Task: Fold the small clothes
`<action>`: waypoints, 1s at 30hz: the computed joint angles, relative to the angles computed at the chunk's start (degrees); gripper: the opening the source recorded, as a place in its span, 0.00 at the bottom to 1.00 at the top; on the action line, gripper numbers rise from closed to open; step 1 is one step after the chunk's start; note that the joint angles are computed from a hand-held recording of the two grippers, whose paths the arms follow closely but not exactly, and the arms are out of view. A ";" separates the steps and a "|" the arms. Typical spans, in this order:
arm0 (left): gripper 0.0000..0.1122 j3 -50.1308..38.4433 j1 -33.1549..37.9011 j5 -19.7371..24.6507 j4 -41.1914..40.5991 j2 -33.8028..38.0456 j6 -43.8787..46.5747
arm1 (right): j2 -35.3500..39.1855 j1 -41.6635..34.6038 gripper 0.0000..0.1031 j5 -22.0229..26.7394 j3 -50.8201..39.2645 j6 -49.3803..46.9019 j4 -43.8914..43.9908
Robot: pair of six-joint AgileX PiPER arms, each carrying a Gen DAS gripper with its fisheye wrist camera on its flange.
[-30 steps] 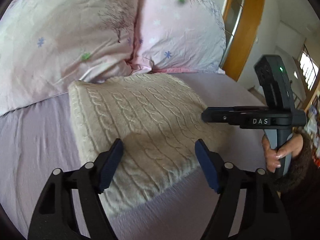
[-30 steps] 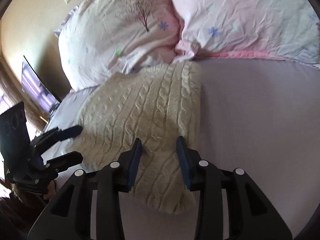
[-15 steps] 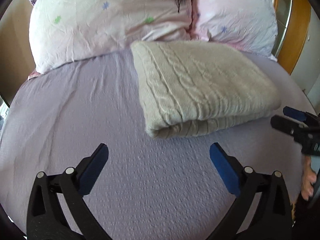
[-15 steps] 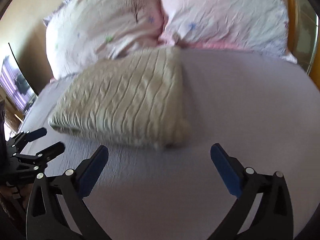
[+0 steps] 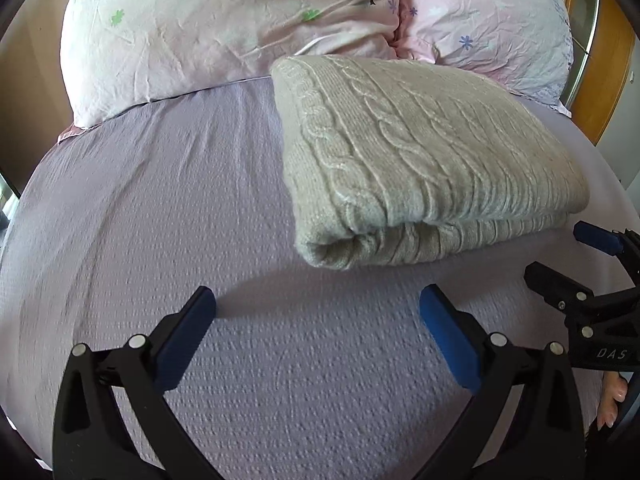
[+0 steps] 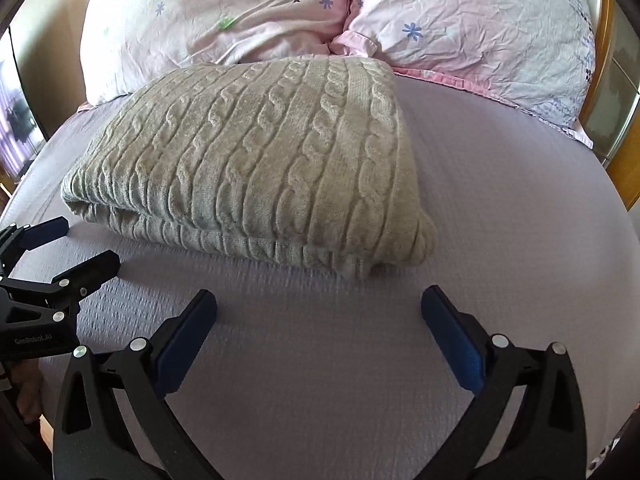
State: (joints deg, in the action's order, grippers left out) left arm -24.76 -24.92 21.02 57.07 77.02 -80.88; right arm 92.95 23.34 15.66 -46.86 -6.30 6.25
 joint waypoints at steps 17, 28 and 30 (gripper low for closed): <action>0.90 0.09 -0.13 0.03 0.61 0.12 -0.86 | 0.00 -0.02 0.99 -0.02 0.01 0.08 -0.06; 0.90 0.05 -0.29 0.11 0.78 0.19 -1.18 | -0.02 0.04 0.99 -0.03 0.03 0.44 -0.33; 0.90 0.07 -0.28 0.11 0.79 0.18 -1.21 | -0.02 0.04 0.99 -0.03 0.03 0.44 -0.33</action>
State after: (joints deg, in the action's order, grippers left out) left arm -24.69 -25.21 21.13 57.86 77.19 -82.08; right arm 92.92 23.38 15.63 -46.83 -5.85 5.92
